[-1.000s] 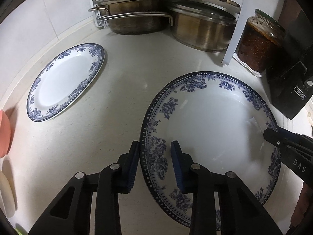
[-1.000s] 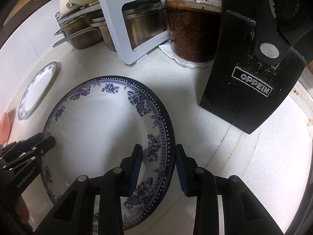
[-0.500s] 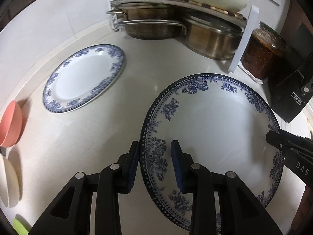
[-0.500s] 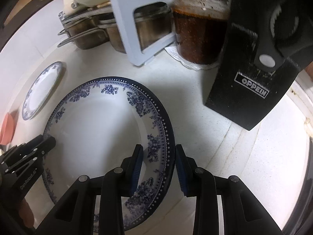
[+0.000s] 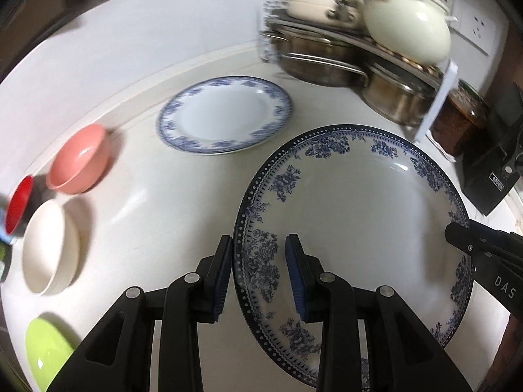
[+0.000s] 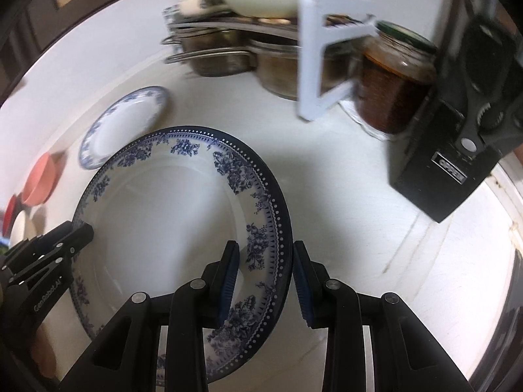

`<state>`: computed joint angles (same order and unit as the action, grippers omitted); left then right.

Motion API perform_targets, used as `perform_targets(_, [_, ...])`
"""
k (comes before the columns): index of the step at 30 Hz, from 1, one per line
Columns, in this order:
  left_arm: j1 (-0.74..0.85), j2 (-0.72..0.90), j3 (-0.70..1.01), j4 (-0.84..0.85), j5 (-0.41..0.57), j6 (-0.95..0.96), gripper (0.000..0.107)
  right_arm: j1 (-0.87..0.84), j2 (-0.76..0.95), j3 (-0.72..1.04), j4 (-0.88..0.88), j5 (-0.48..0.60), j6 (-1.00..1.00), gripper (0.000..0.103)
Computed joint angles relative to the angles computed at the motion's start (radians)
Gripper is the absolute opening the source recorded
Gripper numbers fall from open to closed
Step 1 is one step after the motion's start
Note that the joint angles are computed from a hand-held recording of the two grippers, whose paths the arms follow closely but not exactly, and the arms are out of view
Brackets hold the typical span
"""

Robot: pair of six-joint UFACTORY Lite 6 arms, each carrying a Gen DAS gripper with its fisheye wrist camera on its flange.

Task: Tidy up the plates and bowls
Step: 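Lift the large blue-and-white plate and carry it over the lime-green plate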

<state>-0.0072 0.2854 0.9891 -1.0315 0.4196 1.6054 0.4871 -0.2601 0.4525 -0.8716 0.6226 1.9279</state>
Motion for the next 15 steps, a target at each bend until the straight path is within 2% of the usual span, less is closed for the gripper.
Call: perform_targets(15, [0.35,-0.008,0.068,0.054,0.158,0.071,0.033,0.285,0.261,0.326,0.024,0.126,0.045,0.034])
